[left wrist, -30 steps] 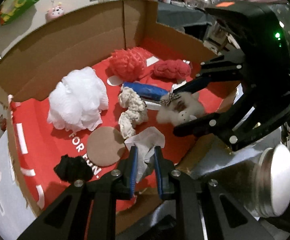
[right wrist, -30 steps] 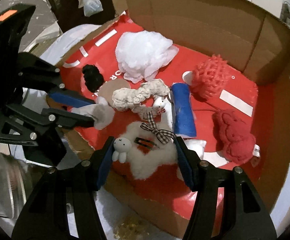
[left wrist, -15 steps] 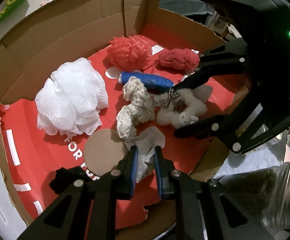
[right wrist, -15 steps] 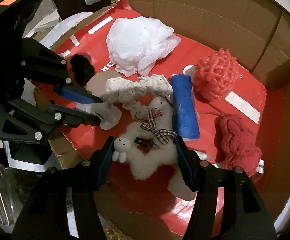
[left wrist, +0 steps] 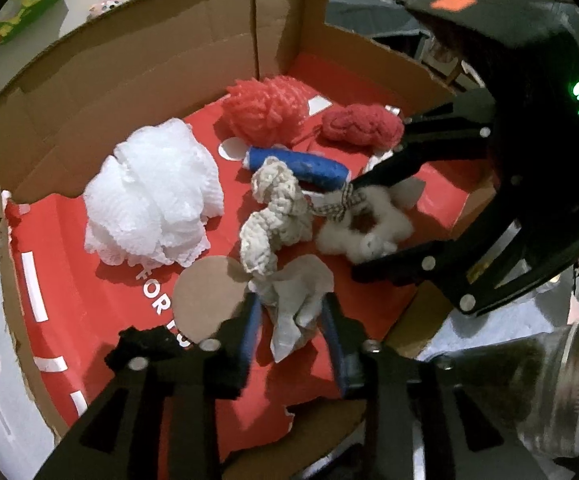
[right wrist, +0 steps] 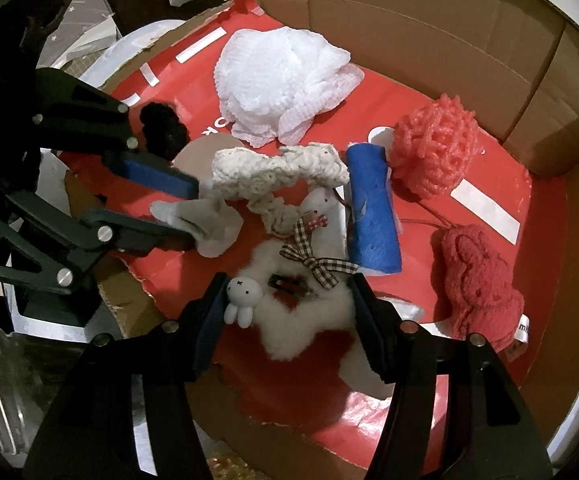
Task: Organize soft objects
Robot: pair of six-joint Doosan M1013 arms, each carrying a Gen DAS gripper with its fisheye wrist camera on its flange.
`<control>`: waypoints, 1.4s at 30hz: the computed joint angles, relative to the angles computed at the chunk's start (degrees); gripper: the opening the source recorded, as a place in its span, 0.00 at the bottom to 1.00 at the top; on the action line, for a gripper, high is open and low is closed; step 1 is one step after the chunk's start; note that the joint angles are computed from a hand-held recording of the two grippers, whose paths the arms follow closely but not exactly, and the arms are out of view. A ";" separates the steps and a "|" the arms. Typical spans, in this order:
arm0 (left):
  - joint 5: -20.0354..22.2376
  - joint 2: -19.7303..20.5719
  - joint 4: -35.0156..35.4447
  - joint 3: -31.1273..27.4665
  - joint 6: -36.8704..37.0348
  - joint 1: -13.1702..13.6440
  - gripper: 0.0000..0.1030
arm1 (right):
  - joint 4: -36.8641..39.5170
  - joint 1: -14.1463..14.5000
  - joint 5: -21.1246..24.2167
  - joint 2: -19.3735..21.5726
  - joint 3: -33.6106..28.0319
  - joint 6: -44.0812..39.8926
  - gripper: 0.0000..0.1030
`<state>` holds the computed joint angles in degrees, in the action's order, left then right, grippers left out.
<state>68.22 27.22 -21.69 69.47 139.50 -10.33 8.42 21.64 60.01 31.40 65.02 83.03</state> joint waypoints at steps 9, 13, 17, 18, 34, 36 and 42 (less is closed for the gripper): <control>-3.51 -2.47 -3.84 2.36 -3.33 1.69 0.66 | -2.38 0.12 -2.37 -1.70 1.32 4.85 0.66; -6.94 -3.93 -5.36 4.07 -8.22 2.69 0.76 | -6.45 0.40 -4.48 -3.26 2.61 12.60 0.74; -9.09 -4.73 -6.34 5.17 -13.95 3.58 0.84 | -11.55 0.87 -5.66 -4.79 4.38 23.51 0.75; -9.88 -4.96 -6.16 5.54 -15.59 3.70 0.87 | -12.69 1.03 -5.70 -5.21 4.92 26.22 0.75; -16.58 -7.92 2.54 10.55 -26.21 2.09 0.95 | -24.36 4.19 -5.58 -7.59 9.50 44.79 0.75; -16.99 -7.99 3.67 10.86 -27.11 1.80 0.95 | -24.69 4.28 -5.88 -7.63 9.70 45.47 0.75; -16.90 -7.70 5.06 10.89 -29.63 1.46 0.95 | -26.15 4.49 -7.74 -7.81 10.50 48.22 0.75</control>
<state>51.33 19.52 -16.63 80.36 109.86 -8.87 -17.73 26.14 52.27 23.59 75.52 131.25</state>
